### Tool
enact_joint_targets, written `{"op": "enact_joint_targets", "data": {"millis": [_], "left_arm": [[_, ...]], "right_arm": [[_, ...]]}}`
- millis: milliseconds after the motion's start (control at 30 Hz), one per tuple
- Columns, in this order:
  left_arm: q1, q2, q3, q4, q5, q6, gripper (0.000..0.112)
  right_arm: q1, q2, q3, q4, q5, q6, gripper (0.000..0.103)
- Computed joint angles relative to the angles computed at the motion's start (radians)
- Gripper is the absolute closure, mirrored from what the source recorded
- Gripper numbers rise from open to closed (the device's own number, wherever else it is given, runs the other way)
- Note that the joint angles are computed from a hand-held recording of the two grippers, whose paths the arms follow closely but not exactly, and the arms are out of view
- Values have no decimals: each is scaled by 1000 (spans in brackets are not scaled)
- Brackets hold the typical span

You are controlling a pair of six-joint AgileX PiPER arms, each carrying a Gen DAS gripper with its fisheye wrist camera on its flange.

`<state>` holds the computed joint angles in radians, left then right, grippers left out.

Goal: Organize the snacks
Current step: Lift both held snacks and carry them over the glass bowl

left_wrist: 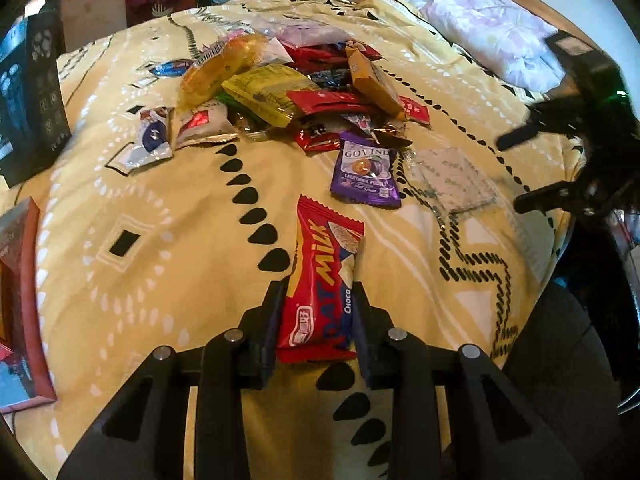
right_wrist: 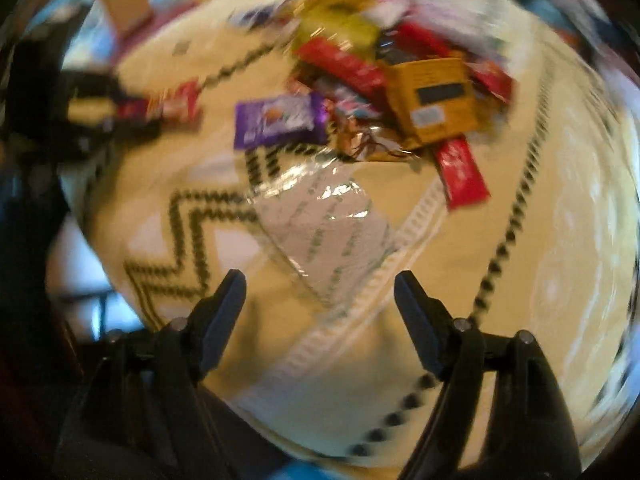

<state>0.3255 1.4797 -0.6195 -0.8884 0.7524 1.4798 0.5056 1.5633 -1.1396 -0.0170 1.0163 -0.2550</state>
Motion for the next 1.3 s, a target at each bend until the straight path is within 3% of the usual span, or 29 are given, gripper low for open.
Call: {"op": "enact_joint_targets", "data": {"millis": [67, 267, 433, 500, 567, 600, 833, 1033, 1200, 1300], "left_arm": [[-6, 12, -5, 3, -3, -14, 79], [-23, 32, -24, 16, -4, -46, 79], [-30, 38, -26, 11, -15, -35, 79], [-31, 31, -19, -1, -26, -21, 79], [-25, 1, 2, -30, -43, 6, 80], [-18, -7, 3, -41, -38, 14, 80], [85, -162, -24, -95, 74, 24, 80], [257, -220, -170, -96, 219, -41, 80], [498, -181, -381, -119, 355, -60, 80], [638, -97, -562, -138, 413, -111, 80]], "right_arm": [[-1, 98, -69, -63, 27, -81, 23], [-38, 286, -215, 8, 105, -280, 19], [-14, 304, -192, 1, 37, -259, 17], [-6, 285, -147, 13, -11, -216, 23], [-11, 251, -99, 45, -49, -183, 50], [-23, 233, -84, 61, -64, -171, 53], [-44, 49, 28, 126, -220, 18, 56], [43, -29, -38, 63, -296, 244, 56], [127, 25, -271, 50, -311, 327, 56], [209, 171, -538, 65, -272, 373, 56]]}}
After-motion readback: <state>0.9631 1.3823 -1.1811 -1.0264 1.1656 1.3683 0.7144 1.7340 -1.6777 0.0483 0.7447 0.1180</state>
